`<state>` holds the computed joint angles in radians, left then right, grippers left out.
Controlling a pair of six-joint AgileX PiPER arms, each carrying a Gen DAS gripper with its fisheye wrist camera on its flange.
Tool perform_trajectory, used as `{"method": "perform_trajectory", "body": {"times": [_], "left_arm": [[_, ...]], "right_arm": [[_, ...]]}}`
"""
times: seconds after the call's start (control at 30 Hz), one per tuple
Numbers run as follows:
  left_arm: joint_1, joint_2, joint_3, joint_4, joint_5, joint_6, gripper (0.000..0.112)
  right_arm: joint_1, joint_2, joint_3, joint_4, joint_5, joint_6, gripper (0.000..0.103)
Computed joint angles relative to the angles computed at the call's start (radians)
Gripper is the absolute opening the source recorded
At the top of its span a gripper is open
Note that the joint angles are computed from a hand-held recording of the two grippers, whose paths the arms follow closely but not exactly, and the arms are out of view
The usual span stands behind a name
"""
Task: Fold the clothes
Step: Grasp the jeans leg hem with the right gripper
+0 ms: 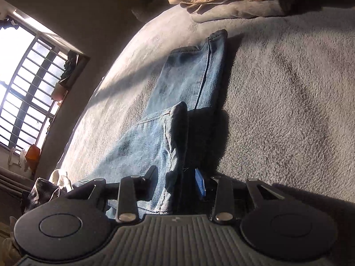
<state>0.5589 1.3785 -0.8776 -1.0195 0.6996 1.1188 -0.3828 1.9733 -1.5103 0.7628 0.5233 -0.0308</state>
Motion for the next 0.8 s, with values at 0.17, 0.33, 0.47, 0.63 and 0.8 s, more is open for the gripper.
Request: {"method": "perform_trajectory", "body": {"times": [0.17,0.33,0.47,0.63,0.8], "left_arm": [[0.005,0.000,0.005,-0.017,0.003,0.015,0.039],[0.011,0.000,0.009,-0.030,0.009,0.028,0.040],[0.011,-0.001,0.010,-0.033,0.007,0.031,0.040],[0.010,-0.003,0.020,-0.052,-0.001,0.046,0.040],[0.011,-0.001,0.021,-0.059,-0.002,0.054,0.040]], "right_arm": [[0.001,0.029,-0.090,-0.106,0.091,0.098,0.017],[-0.022,-0.016,-0.072,0.013,0.096,0.033,0.008],[-0.052,-0.068,-0.111,0.104,0.166,-0.041,0.007],[-0.059,-0.050,-0.258,-0.052,0.314,0.077,0.008],[-0.109,-0.020,-0.177,-0.047,0.325,0.144,0.016]]}}
